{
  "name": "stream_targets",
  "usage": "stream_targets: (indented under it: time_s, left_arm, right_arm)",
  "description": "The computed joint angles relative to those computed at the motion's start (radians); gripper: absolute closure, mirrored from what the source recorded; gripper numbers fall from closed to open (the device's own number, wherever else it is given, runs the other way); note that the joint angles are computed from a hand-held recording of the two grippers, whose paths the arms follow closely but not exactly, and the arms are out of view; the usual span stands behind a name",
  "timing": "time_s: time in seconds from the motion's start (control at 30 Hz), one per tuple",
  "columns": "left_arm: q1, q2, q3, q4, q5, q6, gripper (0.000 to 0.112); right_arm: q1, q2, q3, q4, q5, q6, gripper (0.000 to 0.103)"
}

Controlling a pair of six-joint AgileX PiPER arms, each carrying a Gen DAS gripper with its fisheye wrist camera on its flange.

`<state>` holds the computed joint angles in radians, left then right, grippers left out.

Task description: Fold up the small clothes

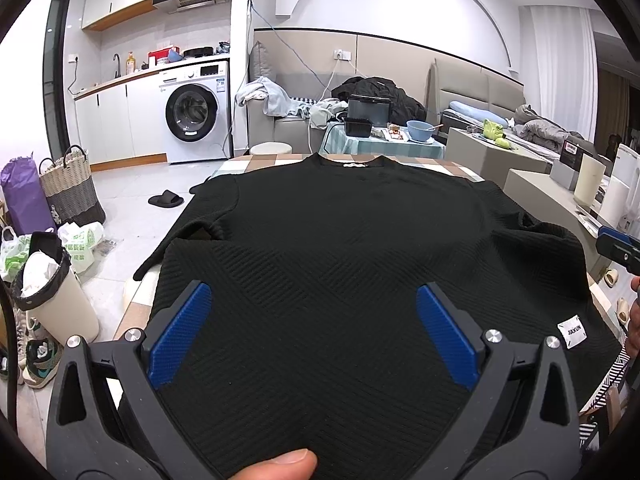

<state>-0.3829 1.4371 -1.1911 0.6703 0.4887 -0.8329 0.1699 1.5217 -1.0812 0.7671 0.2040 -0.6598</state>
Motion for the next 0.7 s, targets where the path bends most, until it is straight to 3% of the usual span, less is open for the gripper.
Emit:
stream_targets:
  time_s: [0.13, 0.4, 0.7]
  left_arm:
    - [0.014, 0.001, -0.006, -0.047, 0.000, 0.035, 0.010]
    - [-0.011, -0.004, -0.006, 0.032, 0.010, -0.025, 0.010]
    - [-0.026, -0.024, 0.004, 0.058, 0.020, -0.045, 0.010]
  right_arm:
    - [-0.002, 0.006, -0.008, -0.062, 0.002, 0.069, 0.000]
    - [-0.010, 0.000, -0.012, -0.112, 0.005, 0.128, 0.000]
    - [-0.026, -0.003, 0.000, 0.016, 0.003, -0.002, 0.000]
